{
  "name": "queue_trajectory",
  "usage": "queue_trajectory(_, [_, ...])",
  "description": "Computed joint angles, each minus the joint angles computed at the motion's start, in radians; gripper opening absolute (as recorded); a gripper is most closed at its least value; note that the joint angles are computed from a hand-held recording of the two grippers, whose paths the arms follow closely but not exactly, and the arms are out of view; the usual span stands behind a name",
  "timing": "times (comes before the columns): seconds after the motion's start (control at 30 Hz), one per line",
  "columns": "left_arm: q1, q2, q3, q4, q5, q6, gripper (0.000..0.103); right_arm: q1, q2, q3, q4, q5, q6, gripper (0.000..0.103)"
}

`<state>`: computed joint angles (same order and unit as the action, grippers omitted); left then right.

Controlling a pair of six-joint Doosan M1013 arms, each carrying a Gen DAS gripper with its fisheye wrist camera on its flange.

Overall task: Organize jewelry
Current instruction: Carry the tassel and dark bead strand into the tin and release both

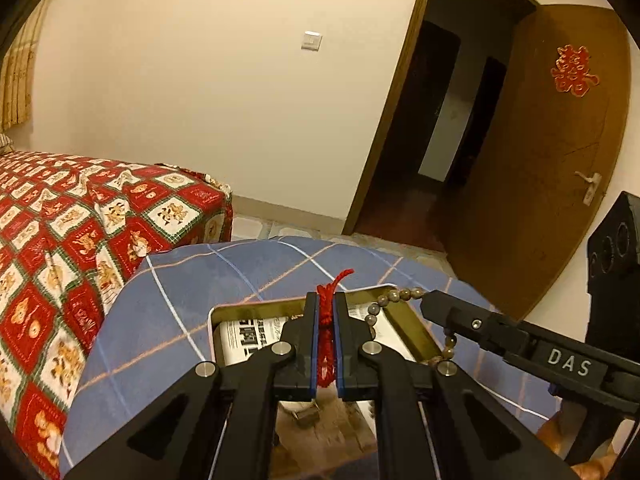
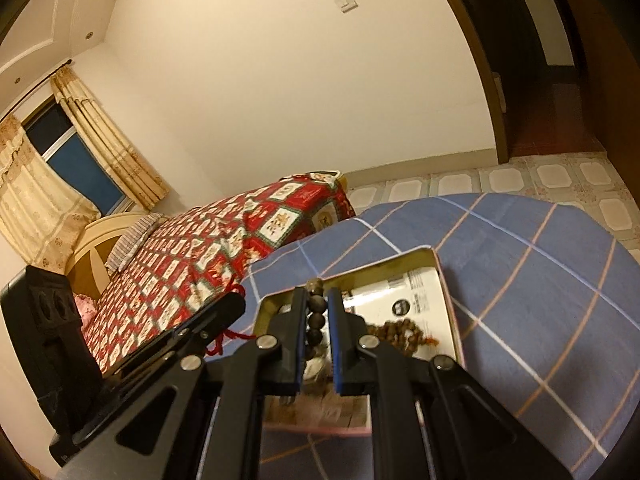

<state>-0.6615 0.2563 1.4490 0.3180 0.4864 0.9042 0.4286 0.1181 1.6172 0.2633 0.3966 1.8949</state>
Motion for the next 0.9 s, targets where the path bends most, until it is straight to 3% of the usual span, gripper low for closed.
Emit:
queue_trajectory(0.23, [0.007,0.079,-0.077,-0.025,0.133,0.03,0.005,-0.021,0.052,-0.026,-0.007,0.051,0.019,0.013])
queue_trajectory(0.37, [-0.006,0.107,-0.102,0.041,0.212,-0.007,0.005,-0.02,0.061,-0.026,-0.082,0.074,0.08,0.014])
queue_trajectory(0.53, [-0.01,0.121,-0.114,0.089,0.257,-0.039,0.005,-0.018,0.062,-0.025,-0.143,0.077,0.122,0.014])
queue_trajectory(0.63, [-0.013,0.123,-0.117,0.119,0.265,-0.07,0.005,-0.023,0.058,-0.014,-0.106,0.059,0.094,0.019])
queue_trajectory(0.67, [-0.018,0.125,-0.121,0.151,0.283,-0.086,0.007,-0.026,0.06,-0.015,-0.086,0.058,0.079,0.026])
queue_trajectory(0.7, [-0.023,0.13,-0.128,0.171,0.305,-0.089,0.009,-0.03,0.059,-0.013,-0.063,0.058,0.064,0.041])
queue_trajectory(0.77, [-0.028,0.141,-0.149,0.188,0.356,-0.077,0.024,-0.034,0.046,0.002,-0.052,0.028,0.073,0.054])
queue_trajectory(0.83, [-0.031,0.14,-0.155,0.195,0.382,-0.082,0.039,-0.033,0.029,0.013,-0.083,0.004,0.103,0.054])
queue_trajectory(0.9, [-0.032,0.12,-0.135,0.224,0.357,-0.129,0.054,-0.027,0.013,0.022,-0.15,-0.012,0.162,0.054])
